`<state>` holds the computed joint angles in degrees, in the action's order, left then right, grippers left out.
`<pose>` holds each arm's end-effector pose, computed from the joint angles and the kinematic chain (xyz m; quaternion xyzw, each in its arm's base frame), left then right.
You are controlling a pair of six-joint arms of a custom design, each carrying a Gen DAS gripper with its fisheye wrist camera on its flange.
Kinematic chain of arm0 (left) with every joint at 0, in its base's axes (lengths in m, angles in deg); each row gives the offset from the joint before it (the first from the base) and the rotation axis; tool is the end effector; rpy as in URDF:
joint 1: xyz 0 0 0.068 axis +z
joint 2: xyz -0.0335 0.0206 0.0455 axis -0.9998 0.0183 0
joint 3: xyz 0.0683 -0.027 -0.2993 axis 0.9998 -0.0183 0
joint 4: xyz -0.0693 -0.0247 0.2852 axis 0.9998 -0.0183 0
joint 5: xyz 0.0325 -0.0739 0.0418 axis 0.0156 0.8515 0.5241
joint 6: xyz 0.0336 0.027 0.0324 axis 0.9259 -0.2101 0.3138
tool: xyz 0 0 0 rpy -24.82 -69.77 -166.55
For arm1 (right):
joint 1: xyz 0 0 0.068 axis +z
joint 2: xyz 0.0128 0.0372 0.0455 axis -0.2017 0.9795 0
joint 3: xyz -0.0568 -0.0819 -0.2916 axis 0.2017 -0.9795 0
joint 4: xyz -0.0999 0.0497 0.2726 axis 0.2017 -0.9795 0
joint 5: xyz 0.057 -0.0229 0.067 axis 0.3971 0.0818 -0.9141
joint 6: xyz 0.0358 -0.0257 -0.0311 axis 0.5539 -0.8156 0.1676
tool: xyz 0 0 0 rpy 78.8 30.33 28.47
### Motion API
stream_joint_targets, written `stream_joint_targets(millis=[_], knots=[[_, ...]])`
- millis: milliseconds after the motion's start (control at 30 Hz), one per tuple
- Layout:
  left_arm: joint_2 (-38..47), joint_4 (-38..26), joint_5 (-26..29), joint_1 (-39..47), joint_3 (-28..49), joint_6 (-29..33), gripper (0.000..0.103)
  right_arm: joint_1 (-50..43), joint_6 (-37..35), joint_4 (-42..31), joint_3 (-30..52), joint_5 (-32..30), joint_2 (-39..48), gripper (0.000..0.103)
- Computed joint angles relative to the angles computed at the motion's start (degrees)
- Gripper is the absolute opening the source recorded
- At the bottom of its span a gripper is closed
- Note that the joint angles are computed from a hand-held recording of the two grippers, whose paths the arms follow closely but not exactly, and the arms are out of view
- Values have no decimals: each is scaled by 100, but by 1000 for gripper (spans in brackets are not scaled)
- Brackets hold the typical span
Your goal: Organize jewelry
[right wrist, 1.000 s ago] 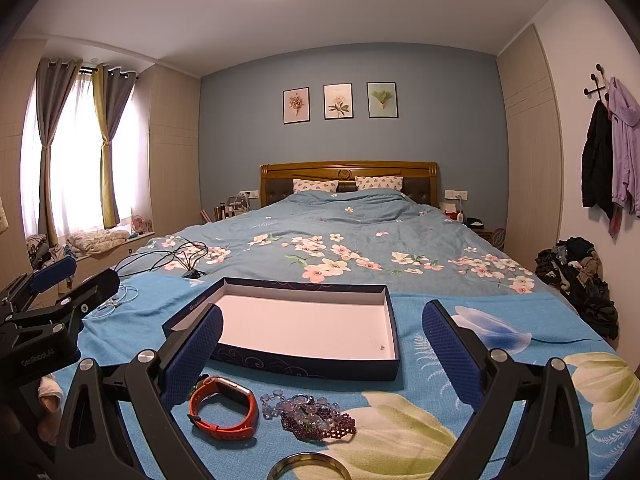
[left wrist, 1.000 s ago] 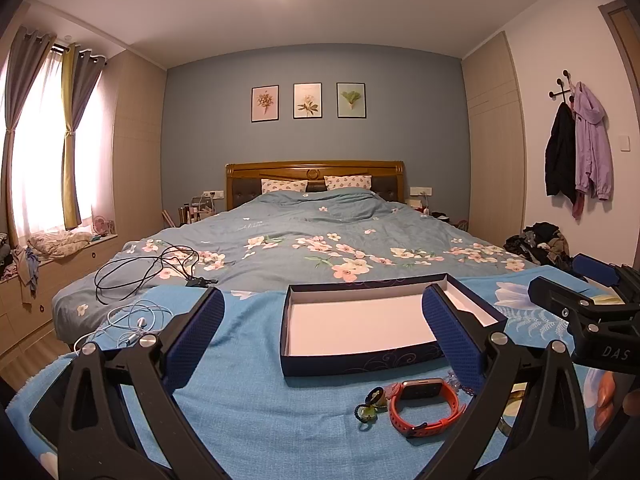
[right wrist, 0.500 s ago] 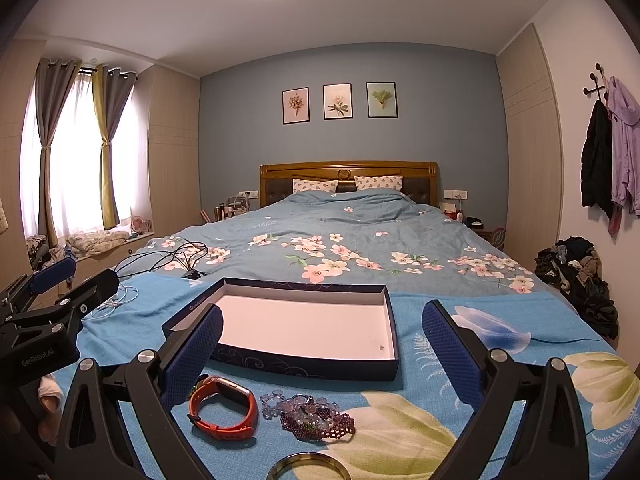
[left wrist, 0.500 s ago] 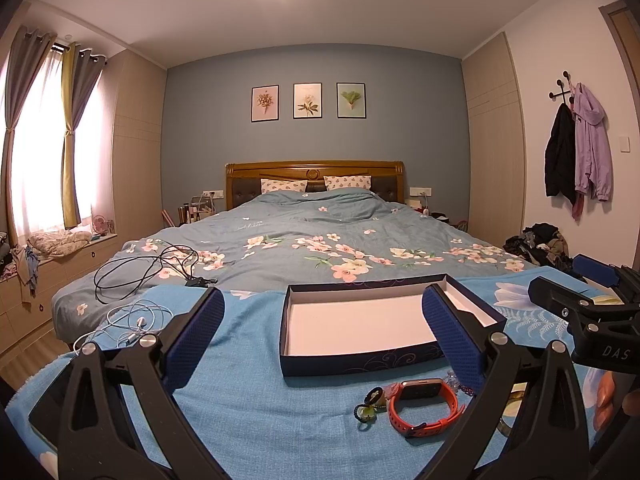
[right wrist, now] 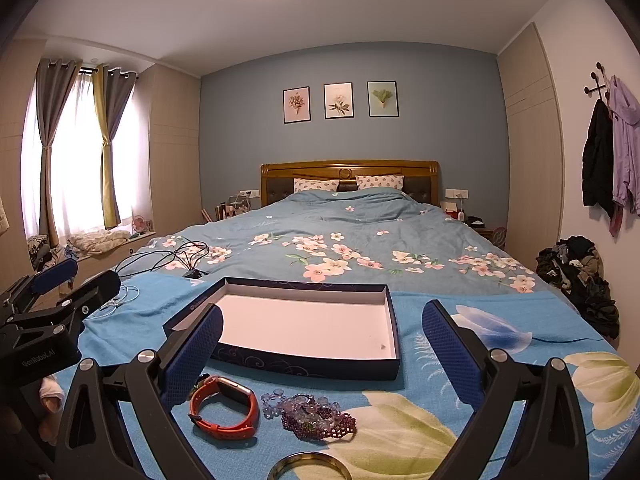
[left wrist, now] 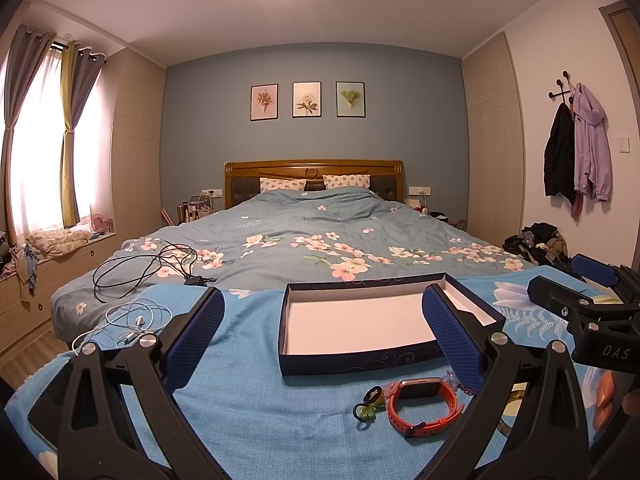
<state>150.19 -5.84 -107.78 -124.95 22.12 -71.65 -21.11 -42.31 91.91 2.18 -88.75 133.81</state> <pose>0.2020 -0.1188 0.2090 -0.0169 0.7629 0.0315 0.6455 0.2235 -0.0231 0.2229 -0.0913 0.7854 0.0839 0.6065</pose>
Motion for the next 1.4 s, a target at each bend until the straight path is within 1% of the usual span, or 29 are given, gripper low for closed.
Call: stream_joint_targets(millis=[233, 400, 600, 700, 833, 967, 1000, 1067, 1133, 1167, 1200, 1233, 1300, 1367, 1400], knots=[[10, -99, 5, -16, 42, -56, 97, 6, -13, -20, -14, -4, -25, 96], [58, -54, 114, 80, 36, -51, 97, 26, -18, -11, 10, 0, 32, 96], [24, -225, 266, 164, 59, -145, 97, 37, -65, -77, 24, 11, 36, 96], [21, -464, 588, 371, 117, -264, 97, 9, -186, -246, 110, -19, 113, 96], [169, -901, 837, 541, 281, -265, 97, -83, -522, -606, 280, -87, 269, 96], [496, -1338, 1482, 748, 529, -176, 97, -248, -860, -1364, 583, -305, 598, 96], [560, -1410, 1653, 785, 569, -141, 97, -263, -1007, -1577, 648, -279, 684, 96], [732, -1582, 2074, 912, 707, -71, 97, -313, -1266, -1758, 662, -305, 756, 96], [836, -1617, 2517, 1026, 749, -42, 97, -391, -1558, -2075, 706, -431, 810, 90], [928, -1594, 2641, 1050, 774, -38, 96, -426, -1704, -2233, 729, -492, 857, 88], [1028, -1666, 2803, 1100, 839, -37, 95, -481, -1882, -2460, 777, -543, 915, 83], [1120, -1700, 2882, 1103, 879, -44, 91, -497, -1979, -2613, 838, -536, 975, 78], [1373, -1927, 3163, 1140, 1061, -95, 85, -611, -2273, -3016, 992, -606, 1197, 71], [1569, -2073, 3429, 1193, 1178, -144, 76, -730, -2461, -3223, 1029, -692, 1331, 64], [1652, -2120, 3516, 1211, 1225, -152, 73, -768, -2519, -3310, 1050, -722, 1371, 57]])
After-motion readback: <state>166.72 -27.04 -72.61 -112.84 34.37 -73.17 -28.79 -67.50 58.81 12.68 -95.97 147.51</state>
